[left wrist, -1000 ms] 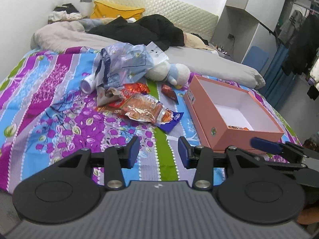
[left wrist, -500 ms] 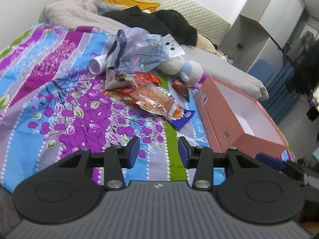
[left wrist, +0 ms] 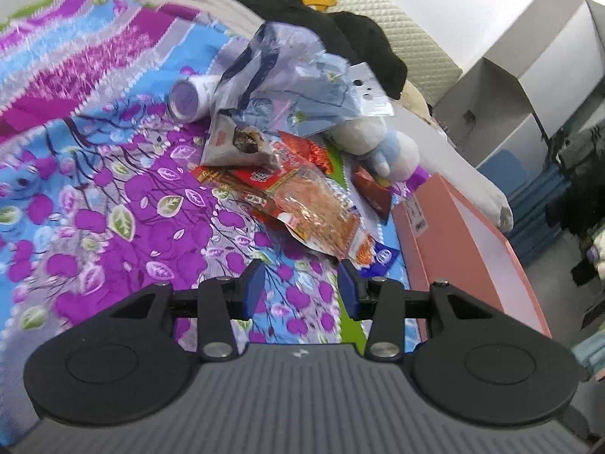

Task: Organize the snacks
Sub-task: 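Lower both open tools into the snack pile beside the pink box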

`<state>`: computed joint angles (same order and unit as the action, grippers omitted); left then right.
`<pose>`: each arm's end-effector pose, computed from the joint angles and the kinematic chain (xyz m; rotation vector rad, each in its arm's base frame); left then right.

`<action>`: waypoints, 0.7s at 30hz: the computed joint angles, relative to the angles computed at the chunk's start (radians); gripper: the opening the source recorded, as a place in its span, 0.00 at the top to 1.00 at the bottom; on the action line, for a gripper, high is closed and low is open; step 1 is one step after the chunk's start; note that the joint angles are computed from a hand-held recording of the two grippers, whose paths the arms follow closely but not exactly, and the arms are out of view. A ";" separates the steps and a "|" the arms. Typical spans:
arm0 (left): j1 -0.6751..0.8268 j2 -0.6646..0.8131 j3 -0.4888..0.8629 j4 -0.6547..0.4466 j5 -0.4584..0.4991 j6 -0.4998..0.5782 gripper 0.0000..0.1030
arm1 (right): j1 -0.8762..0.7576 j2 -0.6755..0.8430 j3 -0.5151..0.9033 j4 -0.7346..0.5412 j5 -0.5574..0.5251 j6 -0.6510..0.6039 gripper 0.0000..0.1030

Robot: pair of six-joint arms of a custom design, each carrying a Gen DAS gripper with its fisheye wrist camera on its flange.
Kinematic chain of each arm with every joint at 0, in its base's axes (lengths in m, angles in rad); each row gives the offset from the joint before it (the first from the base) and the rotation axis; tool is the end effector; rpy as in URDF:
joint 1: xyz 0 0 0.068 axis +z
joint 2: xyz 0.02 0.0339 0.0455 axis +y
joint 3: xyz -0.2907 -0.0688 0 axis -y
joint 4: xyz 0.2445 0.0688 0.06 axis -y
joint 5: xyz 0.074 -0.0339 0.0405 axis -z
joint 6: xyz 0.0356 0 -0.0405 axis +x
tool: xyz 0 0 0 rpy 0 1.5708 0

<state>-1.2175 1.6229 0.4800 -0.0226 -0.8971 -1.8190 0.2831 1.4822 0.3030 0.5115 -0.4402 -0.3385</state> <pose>0.1054 -0.2053 0.1178 -0.8589 2.0354 -0.3955 0.2132 0.0778 0.1342 -0.8959 2.0122 0.4603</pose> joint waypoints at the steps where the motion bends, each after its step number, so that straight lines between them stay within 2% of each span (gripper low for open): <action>1: 0.036 0.010 -0.031 0.078 0.013 0.039 0.53 | 0.015 0.038 0.012 0.028 0.013 0.006 0.21; 5: 0.167 0.076 -0.154 0.431 0.076 0.183 0.54 | 0.058 0.172 0.077 0.099 0.055 0.028 0.21; 9: 0.302 0.216 -0.233 0.795 0.176 0.315 0.54 | 0.094 0.297 0.168 0.139 0.104 0.055 0.21; 15: 0.437 0.432 -0.290 1.212 0.290 0.396 0.54 | 0.127 0.441 0.304 0.161 0.160 0.068 0.21; 16: 0.458 0.470 -0.293 1.274 0.309 0.405 0.54 | 0.129 0.457 0.328 0.146 0.158 0.071 0.21; 21: 0.523 0.575 -0.288 1.415 0.372 0.444 0.59 | 0.147 0.545 0.428 0.098 0.157 0.087 0.21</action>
